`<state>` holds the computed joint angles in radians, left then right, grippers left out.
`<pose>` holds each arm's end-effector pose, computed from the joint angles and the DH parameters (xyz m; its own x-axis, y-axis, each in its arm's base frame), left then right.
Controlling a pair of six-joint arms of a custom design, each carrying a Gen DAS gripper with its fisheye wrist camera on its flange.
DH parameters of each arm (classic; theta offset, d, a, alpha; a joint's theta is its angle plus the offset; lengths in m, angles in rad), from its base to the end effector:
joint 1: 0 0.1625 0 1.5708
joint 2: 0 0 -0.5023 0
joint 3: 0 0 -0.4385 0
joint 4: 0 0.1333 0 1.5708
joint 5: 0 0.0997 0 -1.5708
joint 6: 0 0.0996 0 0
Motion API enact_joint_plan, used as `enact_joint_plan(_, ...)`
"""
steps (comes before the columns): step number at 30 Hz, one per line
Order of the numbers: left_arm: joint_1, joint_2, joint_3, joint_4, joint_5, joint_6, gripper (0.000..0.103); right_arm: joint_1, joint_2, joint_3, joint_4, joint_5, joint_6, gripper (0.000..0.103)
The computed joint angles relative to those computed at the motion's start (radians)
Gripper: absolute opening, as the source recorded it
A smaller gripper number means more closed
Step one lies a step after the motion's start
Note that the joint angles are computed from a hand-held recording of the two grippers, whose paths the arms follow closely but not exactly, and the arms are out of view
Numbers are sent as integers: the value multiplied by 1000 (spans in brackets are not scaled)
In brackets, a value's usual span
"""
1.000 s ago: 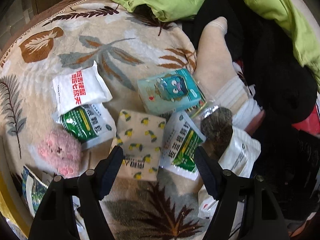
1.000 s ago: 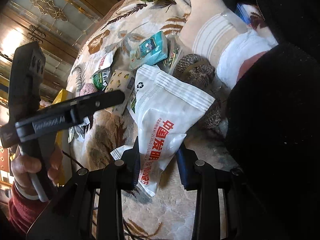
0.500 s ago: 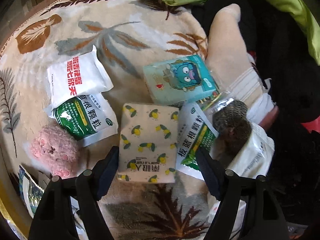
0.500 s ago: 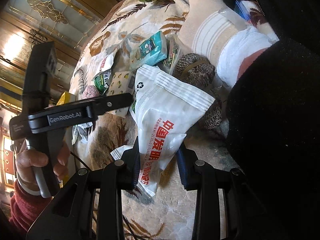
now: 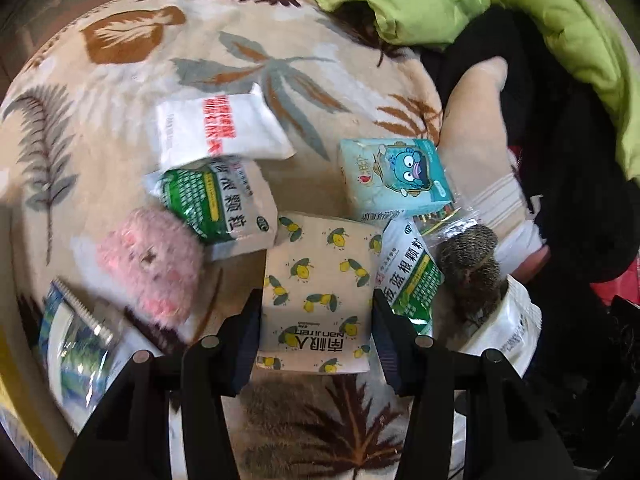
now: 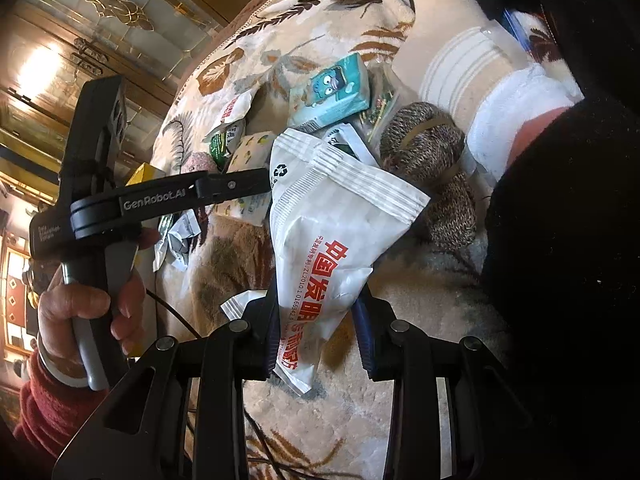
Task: Organize soft objects
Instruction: 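Carry the bag and tissue pack into the box and open both tools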
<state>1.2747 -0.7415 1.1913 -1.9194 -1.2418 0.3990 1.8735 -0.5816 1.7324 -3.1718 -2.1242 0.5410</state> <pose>-0.0912 -0.8661 0.2072 -0.7125 0.6529 -0.2569 0.6155 0.7574 0.2180 0.2934 -0.6681 0.0051 -0.8928 0.4123 0.1815 0.2233 0.7549 -0.6167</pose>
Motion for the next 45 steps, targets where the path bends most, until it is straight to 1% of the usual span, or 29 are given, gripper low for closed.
enact_joint_plan(3, 9, -39, 13, 1, -17, 5, 51, 7, 6, -17, 13, 11, -19, 31)
enact_joint_plan(8, 23, -94, 18, 3, -33, -12, 51, 24, 35, -81, 63, 34, -60, 31)
enact_joint_plan(11, 37, -115, 4, 11, -47, -30, 51, 36, 62, -145, 109, 57, -95, 31)
enact_joint_plan(15, 58, -144, -16, 2, -44, -38, 51, 49, 104, -237, 169, 88, -145, 31)
enact_joint_plan(16, 65, -151, -24, 0, -38, -39, 51, 51, 105, -247, 193, 78, -136, 31)
enact_joint_plan(17, 73, -156, -34, -1, -28, -42, 51, 54, 131, -298, 208, 109, -169, 31)
enact_joint_plan(19, 86, -162, -50, -3, -14, -51, 51, 60, 165, -370, 253, 130, -199, 31)
enact_joint_plan(24, 120, -177, -102, -8, 11, -76, 51, 78, 268, -585, 376, 161, -289, 31)
enact_joint_plan(26, 135, -180, -122, -2, 10, -93, 51, 84, 325, -697, 430, 176, -330, 31)
enact_joint_plan(29, 155, -186, -133, -14, 7, -117, 51, 90, 407, -859, 512, 183, -379, 31)
enact_joint_plan(31, 166, -188, -135, -23, 0, -142, 51, 94, 458, -954, 556, 173, -407, 31)
enact_joint_plan(33, 176, -185, -139, -42, 3, -168, 51, 95, 504, -1042, 618, 170, -419, 31)
enact_joint_plan(35, 186, -177, -144, -67, 24, -198, 52, 94, 547, -1122, 696, 177, -421, 31)
enact_joint_plan(38, 194, -163, -155, -74, 52, -209, 52, 94, 594, -1198, 769, 183, -437, 31)
enact_joint_plan(39, 195, -159, -155, -81, 66, -208, 52, 97, 604, -1209, 781, 170, -446, 31)
enact_joint_plan(41, 197, -153, -152, -100, 92, -209, 53, 93, 619, -1227, 813, 191, -449, 31)
enact_joint_plan(43, 200, -153, -149, -106, 92, -206, 54, 92, 626, -1234, 831, 199, -454, 31)
enact_joint_plan(45, 200, -152, -139, -119, 110, -201, 55, 93, 633, -1242, 854, 208, -462, 31)
